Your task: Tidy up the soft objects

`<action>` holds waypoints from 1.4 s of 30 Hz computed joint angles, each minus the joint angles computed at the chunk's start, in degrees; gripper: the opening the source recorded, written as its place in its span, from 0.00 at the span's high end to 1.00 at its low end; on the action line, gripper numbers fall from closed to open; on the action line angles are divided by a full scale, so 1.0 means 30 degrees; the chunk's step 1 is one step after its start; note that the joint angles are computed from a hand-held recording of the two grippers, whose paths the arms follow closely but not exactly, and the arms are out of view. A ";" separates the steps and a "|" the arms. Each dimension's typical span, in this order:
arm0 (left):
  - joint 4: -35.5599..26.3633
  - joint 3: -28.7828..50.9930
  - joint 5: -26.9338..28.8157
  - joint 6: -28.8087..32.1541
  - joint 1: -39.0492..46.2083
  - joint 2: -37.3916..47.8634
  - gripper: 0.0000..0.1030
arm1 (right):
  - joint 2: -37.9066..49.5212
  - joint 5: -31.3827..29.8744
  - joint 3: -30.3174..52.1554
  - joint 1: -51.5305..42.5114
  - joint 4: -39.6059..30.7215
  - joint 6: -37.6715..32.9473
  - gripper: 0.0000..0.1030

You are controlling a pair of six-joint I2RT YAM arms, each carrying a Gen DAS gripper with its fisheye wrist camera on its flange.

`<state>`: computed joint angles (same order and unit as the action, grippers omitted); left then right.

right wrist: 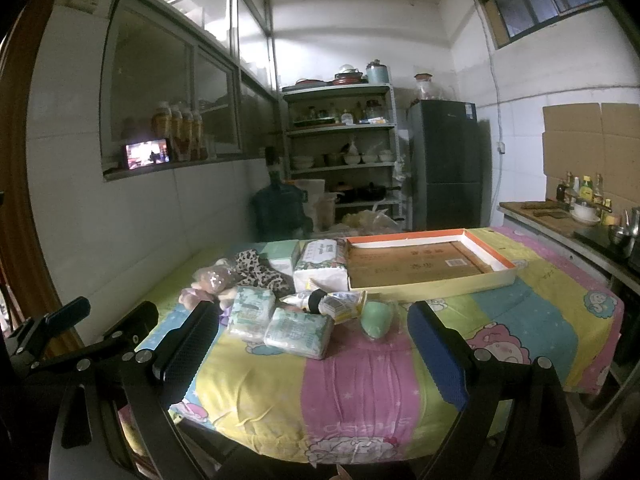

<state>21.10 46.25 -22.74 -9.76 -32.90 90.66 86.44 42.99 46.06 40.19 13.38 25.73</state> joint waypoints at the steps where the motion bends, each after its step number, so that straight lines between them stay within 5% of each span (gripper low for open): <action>1: 0.0026 -0.0016 0.0033 -0.0004 0.0021 -0.0004 0.13 | 0.0000 -0.0027 -0.0028 -0.0022 0.0057 -0.0022 0.07; 42: -0.0054 -0.0200 -0.0007 -0.0165 -0.0102 -0.0095 0.13 | 0.0515 0.0069 0.0738 0.0324 -0.0497 0.0408 0.07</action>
<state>20.94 45.65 -22.76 -10.25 -33.21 90.38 87.98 43.20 48.27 41.16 11.89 26.95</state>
